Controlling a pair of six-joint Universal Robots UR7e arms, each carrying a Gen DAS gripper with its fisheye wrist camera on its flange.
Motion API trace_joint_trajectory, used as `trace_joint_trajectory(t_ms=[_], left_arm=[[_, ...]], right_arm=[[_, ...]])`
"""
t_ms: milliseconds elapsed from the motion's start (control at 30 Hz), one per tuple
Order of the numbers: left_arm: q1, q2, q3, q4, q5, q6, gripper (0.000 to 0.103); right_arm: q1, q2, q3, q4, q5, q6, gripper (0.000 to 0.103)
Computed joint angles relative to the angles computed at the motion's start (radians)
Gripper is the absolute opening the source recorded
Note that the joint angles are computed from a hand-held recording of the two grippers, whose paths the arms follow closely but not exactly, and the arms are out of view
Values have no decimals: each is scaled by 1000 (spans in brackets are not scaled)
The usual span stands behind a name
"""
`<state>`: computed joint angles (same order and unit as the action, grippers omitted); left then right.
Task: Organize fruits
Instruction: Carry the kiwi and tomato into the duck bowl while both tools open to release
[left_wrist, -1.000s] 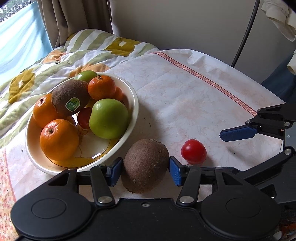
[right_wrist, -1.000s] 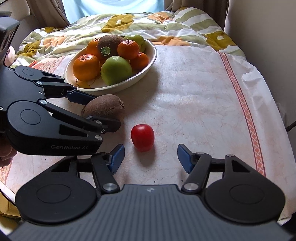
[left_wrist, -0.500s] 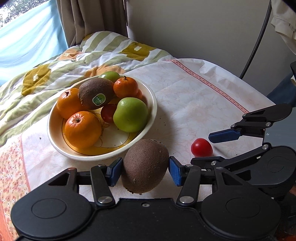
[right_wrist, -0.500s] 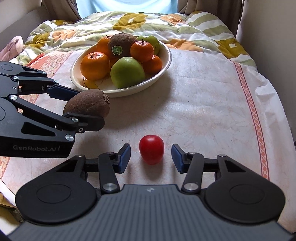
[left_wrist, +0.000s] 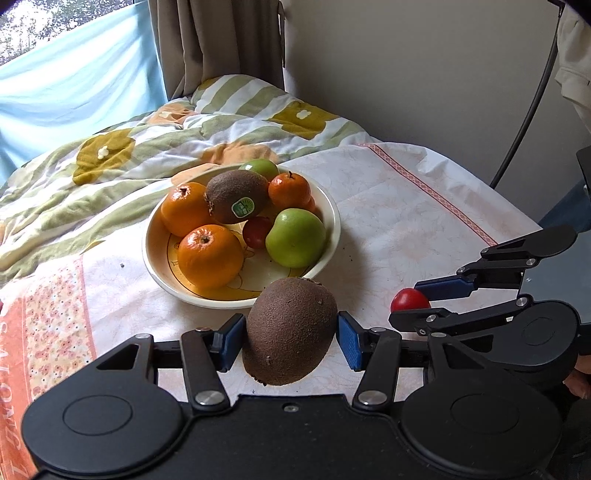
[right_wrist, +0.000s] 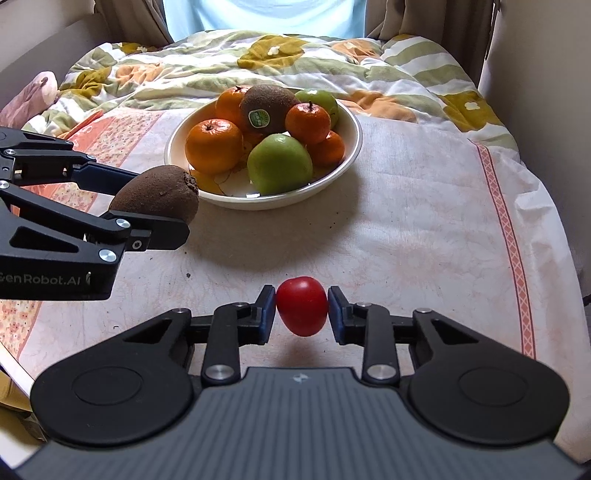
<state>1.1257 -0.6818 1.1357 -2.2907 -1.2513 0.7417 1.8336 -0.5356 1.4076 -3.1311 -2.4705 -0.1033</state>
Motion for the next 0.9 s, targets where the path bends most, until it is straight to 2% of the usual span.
trace_joint_trajectory(t_ms=[333,467,667,900], left_arm=[[-20,-52,11,-29,-8,-76,58],[-33,-48,-7,-49,8,-114,58],[-52,1,-64,-97,58,-143,58],[-64,106,-167,-120,135,-222,58]], right_arm=[[64,-43,-7,23,-45,18,45],[75,-55,-37,25,-34,-28,45],[57,-65,-111,40,40,-128,45],[2,-61,-230,138,155,-231,45]])
